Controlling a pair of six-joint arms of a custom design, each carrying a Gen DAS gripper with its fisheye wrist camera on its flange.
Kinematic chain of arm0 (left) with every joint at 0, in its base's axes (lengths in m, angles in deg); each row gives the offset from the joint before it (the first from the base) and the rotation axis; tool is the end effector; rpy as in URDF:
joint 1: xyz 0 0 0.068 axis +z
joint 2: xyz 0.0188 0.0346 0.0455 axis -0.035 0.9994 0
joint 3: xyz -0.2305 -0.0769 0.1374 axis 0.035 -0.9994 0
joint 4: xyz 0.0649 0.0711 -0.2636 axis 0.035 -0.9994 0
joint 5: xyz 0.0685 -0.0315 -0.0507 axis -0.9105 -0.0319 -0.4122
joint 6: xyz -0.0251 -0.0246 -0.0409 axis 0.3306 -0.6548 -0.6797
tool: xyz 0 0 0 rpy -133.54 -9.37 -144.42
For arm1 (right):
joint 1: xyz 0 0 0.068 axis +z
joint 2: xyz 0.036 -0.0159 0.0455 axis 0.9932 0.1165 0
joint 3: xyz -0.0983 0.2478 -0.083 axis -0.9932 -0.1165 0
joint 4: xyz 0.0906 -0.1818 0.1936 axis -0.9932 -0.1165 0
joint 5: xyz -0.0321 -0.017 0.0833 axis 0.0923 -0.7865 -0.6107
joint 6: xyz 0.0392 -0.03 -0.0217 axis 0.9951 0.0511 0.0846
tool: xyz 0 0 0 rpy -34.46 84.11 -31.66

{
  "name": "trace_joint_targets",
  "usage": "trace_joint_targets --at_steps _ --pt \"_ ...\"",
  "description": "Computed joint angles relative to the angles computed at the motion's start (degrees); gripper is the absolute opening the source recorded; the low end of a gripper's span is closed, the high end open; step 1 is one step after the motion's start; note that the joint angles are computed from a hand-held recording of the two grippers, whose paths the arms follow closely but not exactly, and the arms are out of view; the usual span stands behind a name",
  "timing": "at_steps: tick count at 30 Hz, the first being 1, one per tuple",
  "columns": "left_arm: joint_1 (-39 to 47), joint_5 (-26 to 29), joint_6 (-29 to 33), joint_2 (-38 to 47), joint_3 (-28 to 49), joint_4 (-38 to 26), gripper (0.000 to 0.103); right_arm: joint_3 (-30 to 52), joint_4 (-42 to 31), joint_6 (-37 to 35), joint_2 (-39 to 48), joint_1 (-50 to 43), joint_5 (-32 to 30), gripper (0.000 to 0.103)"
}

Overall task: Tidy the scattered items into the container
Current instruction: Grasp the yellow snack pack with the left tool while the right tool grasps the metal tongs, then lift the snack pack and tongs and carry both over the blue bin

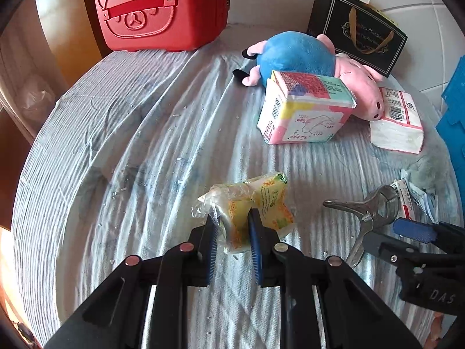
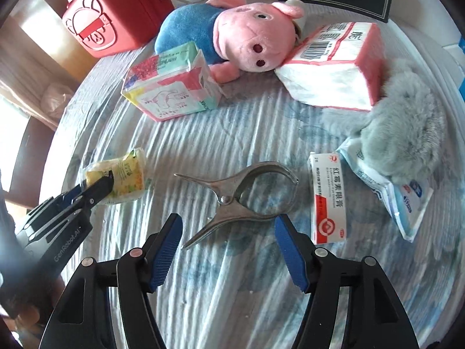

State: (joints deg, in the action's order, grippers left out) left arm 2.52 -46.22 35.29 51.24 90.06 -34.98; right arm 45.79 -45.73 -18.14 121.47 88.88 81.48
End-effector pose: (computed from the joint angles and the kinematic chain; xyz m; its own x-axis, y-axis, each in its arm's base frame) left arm 0.2496 0.0226 0.1216 -0.8370 -0.2694 -0.4763 -0.2914 0.9562 -0.0288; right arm 0.3559 0.0363 0.1369 -0.8561 0.4294 -0.2875 0.3787 0.8999 0.2162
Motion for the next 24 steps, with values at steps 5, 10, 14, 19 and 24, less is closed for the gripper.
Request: trace_joint_targets --at_steps 5,10,14,19,24 --pt "-1.8 0.2 -1.8 -0.4 -1.0 -0.3 0.02 1.7 -3.7 -2.9 3.3 0.7 4.6 0.059" --pt "-4.7 1.6 -2.3 -0.9 -0.1 -0.6 0.02 -3.3 -7.1 -1.7 -3.1 -4.5 9.0 0.057" --pt "-7.5 1.4 -3.1 4.7 2.3 -0.3 0.022 -5.7 -4.1 -0.7 -7.2 -4.9 5.6 0.062" --pt "-9.9 -2.9 -2.8 8.3 5.2 -1.6 0.043 -2.7 -1.2 -0.9 -3.3 -3.1 5.3 0.068" --pt "-9.5 -2.4 -3.1 9.0 4.8 0.6 0.049 0.8 0.7 -1.3 3.8 -2.3 5.0 0.056"
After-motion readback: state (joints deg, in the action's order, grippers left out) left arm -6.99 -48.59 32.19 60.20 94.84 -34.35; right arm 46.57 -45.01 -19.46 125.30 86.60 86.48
